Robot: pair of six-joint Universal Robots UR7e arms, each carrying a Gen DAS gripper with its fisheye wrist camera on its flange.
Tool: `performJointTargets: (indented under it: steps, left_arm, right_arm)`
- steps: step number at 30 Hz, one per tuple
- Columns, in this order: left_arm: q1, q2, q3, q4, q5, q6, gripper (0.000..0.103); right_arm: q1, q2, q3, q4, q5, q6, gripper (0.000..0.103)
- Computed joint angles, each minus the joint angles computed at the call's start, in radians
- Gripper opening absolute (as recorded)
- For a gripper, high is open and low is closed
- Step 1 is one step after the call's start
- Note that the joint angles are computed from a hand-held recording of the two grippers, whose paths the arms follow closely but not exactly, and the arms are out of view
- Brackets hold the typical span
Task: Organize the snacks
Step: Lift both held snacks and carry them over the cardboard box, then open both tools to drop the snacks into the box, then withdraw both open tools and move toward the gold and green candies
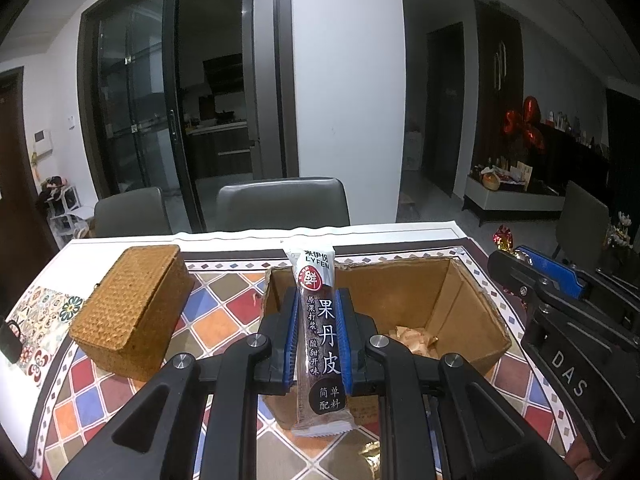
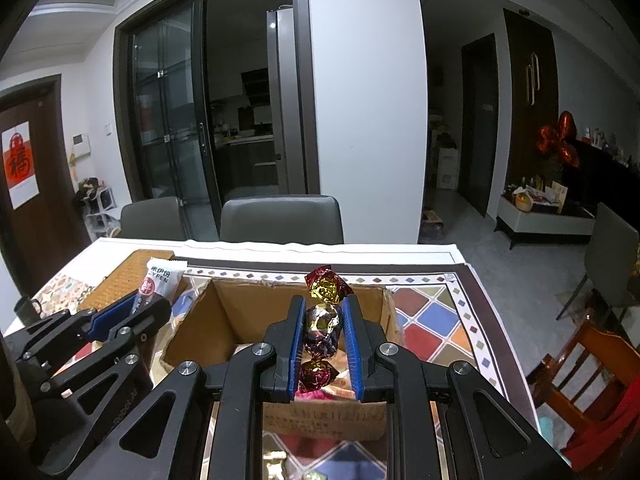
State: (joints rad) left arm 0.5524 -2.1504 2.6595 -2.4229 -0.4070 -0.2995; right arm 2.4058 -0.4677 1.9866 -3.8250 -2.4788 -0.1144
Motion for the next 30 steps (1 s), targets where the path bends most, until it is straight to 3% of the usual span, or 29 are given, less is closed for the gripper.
performJointTargets:
  steps: [9, 13, 21, 22, 24, 26, 28, 30]
  left_arm:
    - [0.136, 0.203, -0.006, -0.403, -0.072, 0.228, 0.018]
    - [0.181, 0.265, -0.017, -0.495, -0.104, 0.282, 0.019]
    - [0.222, 0.314, -0.035, -0.540, -0.137, 0.319, 0.020]
    - [0.224, 0.317, -0.037, -0.544, -0.137, 0.324, 0.021]
    - [0.220, 0.317, -0.036, -0.550, -0.131, 0.323, 0.041]
    - [0.213, 0.312, -0.031, -0.549, -0.120, 0.317, 0.049]
    - [0.210, 0.311, -0.030, -0.542, -0.108, 0.310, 0.050]
    - [0.207, 0.301, -0.028, -0.528, -0.096, 0.296, 0.053]
  right_arm:
    - [-0.054, 0.028, -0.039, 0.000, 0.036, -0.024, 0.020]
    - [-0.079, 0.038, -0.049, 0.005, 0.053, -0.031, 0.020]
    - [-0.104, 0.047, -0.060, 0.023, 0.074, -0.025, 0.020]
    - [-0.107, 0.046, -0.059, 0.024, 0.076, -0.024, 0.020]
    - [-0.108, 0.047, -0.062, 0.024, 0.076, -0.028, 0.021]
    - [-0.110, 0.045, -0.061, 0.024, 0.081, -0.032, 0.021]
    - [-0.108, 0.044, -0.063, 0.035, 0.078, -0.032, 0.031]
    - [-0.105, 0.048, -0.065, 0.020, 0.073, -0.037, 0.057]
